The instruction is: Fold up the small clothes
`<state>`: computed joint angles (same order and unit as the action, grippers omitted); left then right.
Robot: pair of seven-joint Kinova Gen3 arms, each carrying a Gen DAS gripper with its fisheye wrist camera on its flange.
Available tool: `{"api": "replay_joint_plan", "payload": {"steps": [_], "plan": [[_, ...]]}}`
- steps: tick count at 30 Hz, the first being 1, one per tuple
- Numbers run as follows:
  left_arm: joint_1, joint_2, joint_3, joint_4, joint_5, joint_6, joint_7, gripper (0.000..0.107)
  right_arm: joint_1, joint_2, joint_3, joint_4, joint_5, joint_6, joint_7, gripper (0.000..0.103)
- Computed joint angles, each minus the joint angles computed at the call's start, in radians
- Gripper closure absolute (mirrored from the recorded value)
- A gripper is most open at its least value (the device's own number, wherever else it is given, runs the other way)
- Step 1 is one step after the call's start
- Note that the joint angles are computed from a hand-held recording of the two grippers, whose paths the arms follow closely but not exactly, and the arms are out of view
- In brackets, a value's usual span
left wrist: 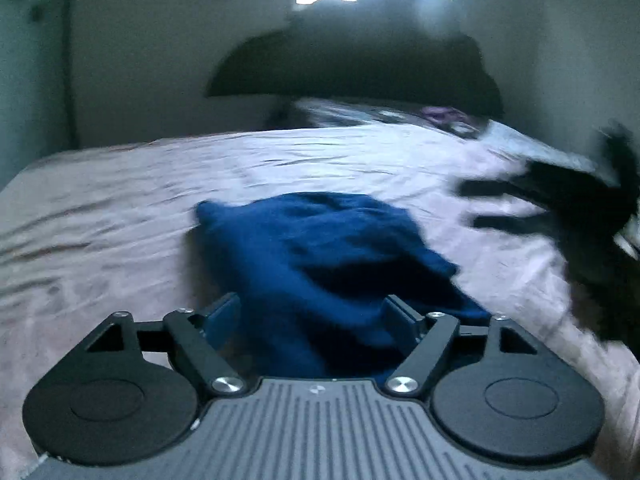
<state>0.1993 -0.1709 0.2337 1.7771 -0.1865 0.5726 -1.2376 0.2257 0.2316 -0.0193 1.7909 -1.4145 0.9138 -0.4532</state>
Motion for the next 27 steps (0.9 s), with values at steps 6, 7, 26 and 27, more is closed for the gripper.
{"api": "replay_joint_plan", "payload": {"steps": [6,7,26,27], "plan": [[0.096,0.102,0.080,-0.005,-0.195,-0.035,-0.030,0.026,-0.084,0.208,-0.009,-0.262,0.149,0.086,-0.240,0.013],[0.112,0.112,0.081,0.011,-0.225,-0.068,-0.044,0.026,-0.092,0.210,-0.023,-0.283,0.190,0.063,-0.260,0.027],[0.198,0.163,-0.040,0.002,0.050,-0.132,-0.225,0.104,-0.165,0.060,-0.165,-0.168,0.510,-0.464,-0.093,0.097],[0.199,0.165,-0.042,0.000,0.066,-0.126,-0.231,0.104,-0.199,0.066,-0.129,-0.176,0.551,-0.467,-0.123,0.097]]}}
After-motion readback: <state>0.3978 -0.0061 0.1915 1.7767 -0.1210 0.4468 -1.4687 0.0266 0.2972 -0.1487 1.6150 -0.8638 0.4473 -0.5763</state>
